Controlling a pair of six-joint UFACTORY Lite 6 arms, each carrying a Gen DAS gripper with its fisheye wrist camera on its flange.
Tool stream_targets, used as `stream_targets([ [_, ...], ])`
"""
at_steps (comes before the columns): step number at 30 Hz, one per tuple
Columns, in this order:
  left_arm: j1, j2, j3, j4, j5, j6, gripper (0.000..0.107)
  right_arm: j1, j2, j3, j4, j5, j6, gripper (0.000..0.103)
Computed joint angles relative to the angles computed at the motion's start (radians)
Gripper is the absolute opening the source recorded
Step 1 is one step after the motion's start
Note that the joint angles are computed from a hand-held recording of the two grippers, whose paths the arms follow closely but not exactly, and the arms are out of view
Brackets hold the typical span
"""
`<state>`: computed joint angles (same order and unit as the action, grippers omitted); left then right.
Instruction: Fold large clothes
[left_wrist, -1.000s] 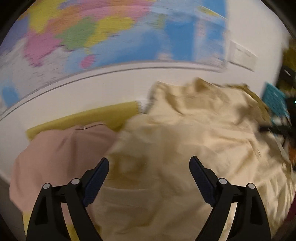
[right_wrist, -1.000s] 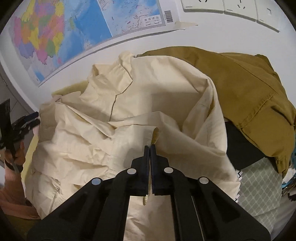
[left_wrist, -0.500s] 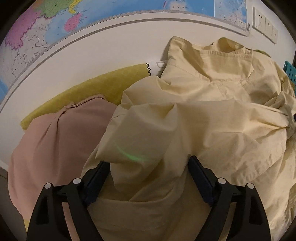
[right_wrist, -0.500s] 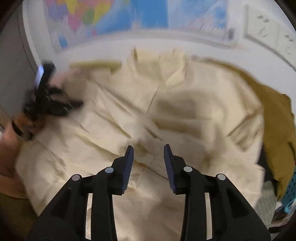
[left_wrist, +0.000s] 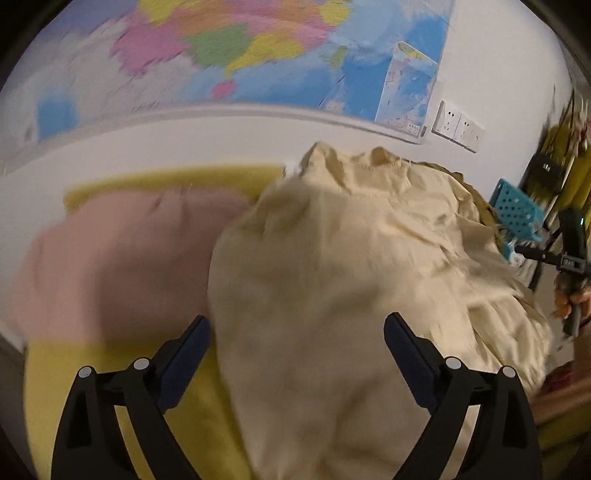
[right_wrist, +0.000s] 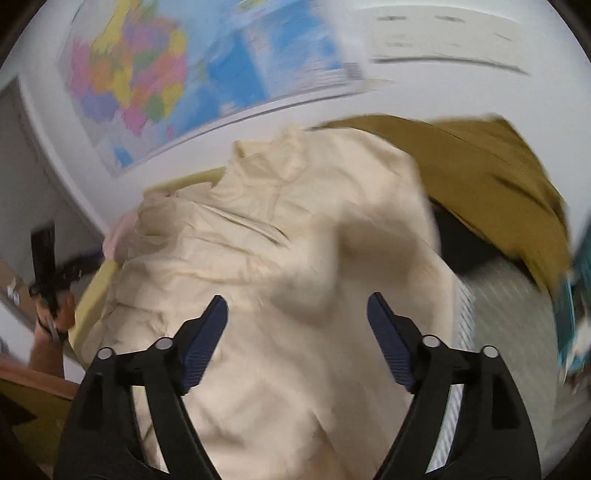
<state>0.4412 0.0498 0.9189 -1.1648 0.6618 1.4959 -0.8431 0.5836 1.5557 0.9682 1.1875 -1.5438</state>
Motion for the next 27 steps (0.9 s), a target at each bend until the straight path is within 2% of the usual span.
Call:
stream_targets([
  [5, 0.240, -0.092, -0.229, 0.023, 0.149, 0.135, 0.092, -0.206, 0.108, -0.015, -0.077, 0.070, -0.004, 0.091],
  [9, 0.346, -0.103, -0.328, 0.090, 0.275, 0.165, 0.092, -0.283, 0.165, -0.065, -0.159, 0.108, -0.039, 0.092],
  [12, 0.357, -0.052, -0.345, 0.113, 0.334, 0.191, 0.096, -0.300, 0.147, -0.130, -0.169, 0.160, -0.116, 0.094],
  [16, 0.301, -0.143, -0.448, 0.074, 0.310, 0.243, 0.096, -0.265, 0.092, -0.255, -0.150, 0.110, -0.193, 0.098],
  [18, 0.277, -0.151, -0.477, 0.071, 0.349, 0.260, 0.096, -0.244, 0.074, -0.295, -0.123, 0.108, -0.224, 0.098],
  [20, 0.236, -0.188, -0.510, 0.037, 0.337, 0.262, 0.096, -0.219, 0.085, -0.297, -0.110, 0.138, -0.218, 0.082],
  [22, 0.159, -0.213, -0.538, -0.047, 0.291, 0.254, 0.092, -0.196, 0.106, -0.288, -0.104, 0.152, -0.187, 0.056],
  [23, 0.123, -0.232, -0.549, -0.099, 0.246, 0.233, 0.070, -0.187, 0.107, -0.289, -0.100, 0.152, -0.170, 0.046],
  [24, 0.107, -0.225, -0.533, -0.109, 0.225, 0.191, 0.048, -0.195, 0.119, -0.269, -0.100, 0.181, -0.157, 0.031],
  [25, 0.125, -0.216, -0.517, -0.083, 0.246, 0.153, 0.044, -0.206, 0.127, -0.250, -0.096, 0.217, -0.139, 0.021],
  [27, 0.186, -0.263, -0.499, -0.035, 0.325, 0.094, 0.029, -0.254, 0.130, -0.206, -0.091, 0.336, -0.113, 0.017],
])
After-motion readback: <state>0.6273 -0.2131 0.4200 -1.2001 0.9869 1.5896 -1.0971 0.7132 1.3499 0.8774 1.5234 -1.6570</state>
